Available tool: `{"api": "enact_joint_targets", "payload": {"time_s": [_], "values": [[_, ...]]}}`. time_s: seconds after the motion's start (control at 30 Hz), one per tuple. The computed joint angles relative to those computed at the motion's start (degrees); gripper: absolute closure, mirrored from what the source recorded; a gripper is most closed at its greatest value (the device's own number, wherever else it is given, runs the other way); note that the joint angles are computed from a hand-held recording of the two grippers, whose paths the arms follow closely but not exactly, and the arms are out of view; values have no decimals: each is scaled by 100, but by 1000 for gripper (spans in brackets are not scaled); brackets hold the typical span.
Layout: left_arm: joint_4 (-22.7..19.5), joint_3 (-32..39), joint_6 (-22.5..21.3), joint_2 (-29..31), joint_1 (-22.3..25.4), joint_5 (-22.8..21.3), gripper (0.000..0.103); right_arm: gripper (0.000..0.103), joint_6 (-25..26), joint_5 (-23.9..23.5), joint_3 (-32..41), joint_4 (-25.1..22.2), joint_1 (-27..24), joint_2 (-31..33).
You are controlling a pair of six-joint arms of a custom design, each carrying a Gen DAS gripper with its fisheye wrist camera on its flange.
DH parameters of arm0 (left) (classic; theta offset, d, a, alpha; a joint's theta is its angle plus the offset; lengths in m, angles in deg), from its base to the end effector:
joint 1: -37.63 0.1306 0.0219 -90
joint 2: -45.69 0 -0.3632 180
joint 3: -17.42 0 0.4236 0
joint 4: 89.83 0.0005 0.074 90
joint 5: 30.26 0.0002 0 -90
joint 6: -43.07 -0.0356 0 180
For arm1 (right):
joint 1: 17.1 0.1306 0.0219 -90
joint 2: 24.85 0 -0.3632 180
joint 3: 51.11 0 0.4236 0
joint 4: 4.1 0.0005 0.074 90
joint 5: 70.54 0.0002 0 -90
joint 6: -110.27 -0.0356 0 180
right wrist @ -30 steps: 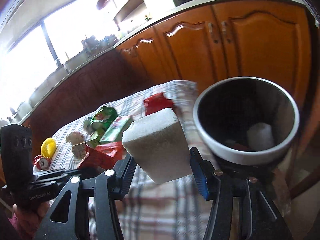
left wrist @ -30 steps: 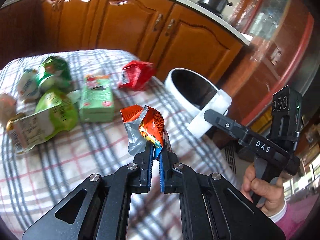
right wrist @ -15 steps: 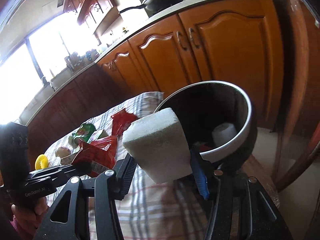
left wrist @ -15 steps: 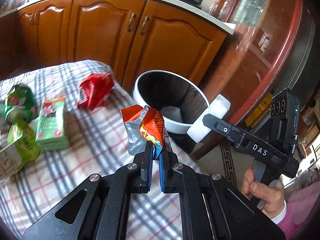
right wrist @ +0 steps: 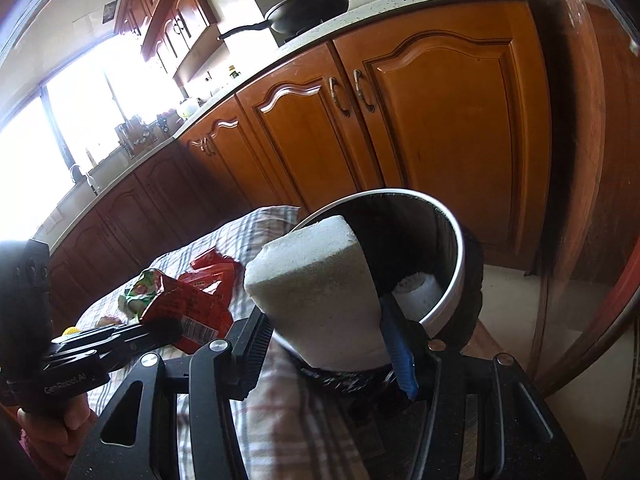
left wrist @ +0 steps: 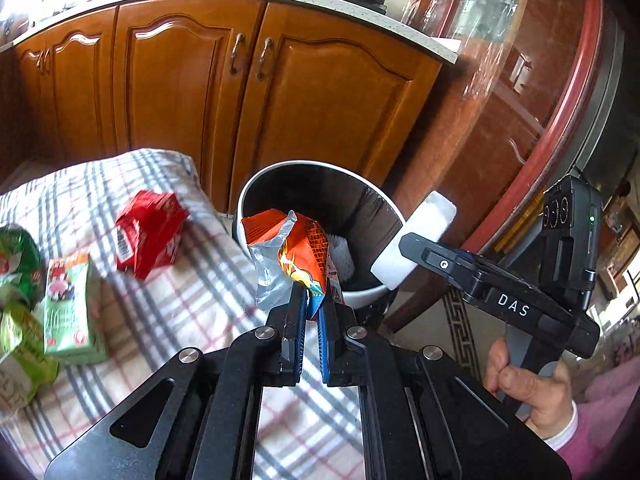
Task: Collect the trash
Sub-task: 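Carry chip bag and foam block over the bin and open both tools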
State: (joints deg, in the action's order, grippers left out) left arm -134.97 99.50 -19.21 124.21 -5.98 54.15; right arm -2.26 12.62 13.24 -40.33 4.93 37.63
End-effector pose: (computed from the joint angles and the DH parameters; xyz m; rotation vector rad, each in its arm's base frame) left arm 0.3309 -0.3111 0.4401 0.2737 2.3344 -0.5228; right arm 0.3394 0.1414 0.4046 -0.0604 2.2222 0.5674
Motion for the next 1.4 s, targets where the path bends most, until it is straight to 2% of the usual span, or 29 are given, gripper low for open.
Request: {"api": "enact_joint_targets", "payload": {"time_s": [0.63, 0.77, 0.87, 0.93, 1.0, 1.2, 1.4], "values": [[-190, 1062, -341, 1194, 287, 133, 98, 48, 263, -541, 541, -174, -593, 834], [-289, 1171, -342, 1342, 307, 183, 97, 45, 299, -602, 623, -251, -651, 965], [-387, 1248, -306, 1431, 290, 128, 83, 41, 295, -751, 669, -296, -732, 1032], [-374, 1227, -274, 1417, 268, 71, 71, 32, 309, -777, 673, -303, -772, 1030], [-345, 1186, -249, 1382, 256, 38, 67, 24, 287, -796, 669, -273, -803, 1003], [-239, 828, -50, 1047, 205, -109, 56, 16, 177, -732, 543, -187, -778, 809], [-160, 160, 291, 406, 118, -370, 51, 7, 14, -526, 258, -32, -555, 455]]}}
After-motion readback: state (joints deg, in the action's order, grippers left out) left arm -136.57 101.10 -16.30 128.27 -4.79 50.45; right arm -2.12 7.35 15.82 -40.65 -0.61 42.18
